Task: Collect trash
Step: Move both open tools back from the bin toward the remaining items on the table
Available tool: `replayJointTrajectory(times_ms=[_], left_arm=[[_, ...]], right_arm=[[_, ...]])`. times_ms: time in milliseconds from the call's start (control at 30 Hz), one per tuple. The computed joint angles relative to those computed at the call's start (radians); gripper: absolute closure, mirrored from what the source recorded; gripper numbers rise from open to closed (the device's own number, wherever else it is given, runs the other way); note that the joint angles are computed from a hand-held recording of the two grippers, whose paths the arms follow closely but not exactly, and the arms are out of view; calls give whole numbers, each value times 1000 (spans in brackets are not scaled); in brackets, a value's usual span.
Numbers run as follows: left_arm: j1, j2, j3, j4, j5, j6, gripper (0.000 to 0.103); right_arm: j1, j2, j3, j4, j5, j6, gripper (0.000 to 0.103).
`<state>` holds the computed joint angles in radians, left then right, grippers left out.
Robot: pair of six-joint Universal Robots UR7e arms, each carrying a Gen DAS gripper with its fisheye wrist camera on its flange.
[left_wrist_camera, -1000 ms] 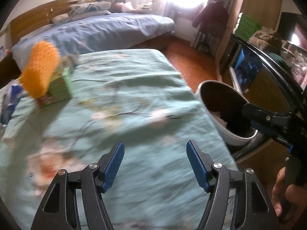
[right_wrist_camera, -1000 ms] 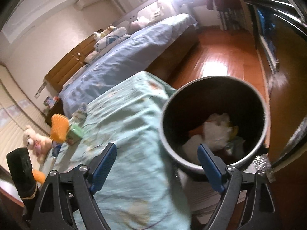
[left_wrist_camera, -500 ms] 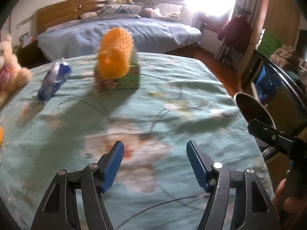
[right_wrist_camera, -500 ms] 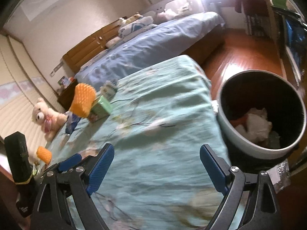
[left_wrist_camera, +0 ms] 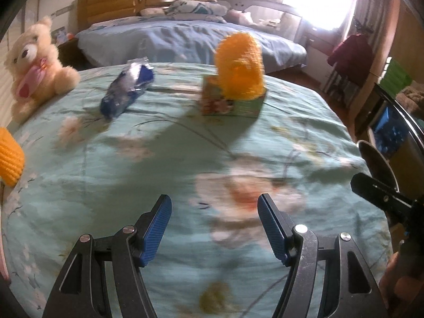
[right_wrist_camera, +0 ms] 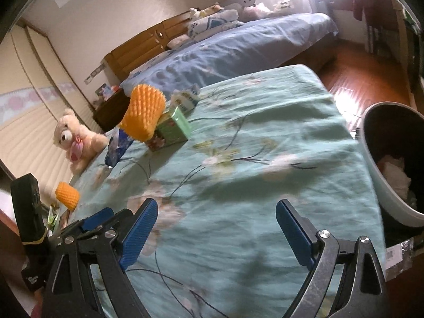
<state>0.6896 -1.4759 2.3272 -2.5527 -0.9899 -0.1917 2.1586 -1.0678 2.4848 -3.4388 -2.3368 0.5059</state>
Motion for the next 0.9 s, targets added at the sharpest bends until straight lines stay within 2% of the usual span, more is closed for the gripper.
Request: replayJointTrajectory(times_ms=[467, 667, 900], left_arm=[[96, 36, -76, -13, 63, 43, 36], [146, 84, -137, -38, 78, 80, 36], [203, 164, -217, -98, 101, 137, 36]], right_arm=[[-37, 98, -113, 8, 75, -126, 11], [-56, 135, -170, 14, 100, -177, 11], [-46, 184, -236, 3, 101, -227, 12]])
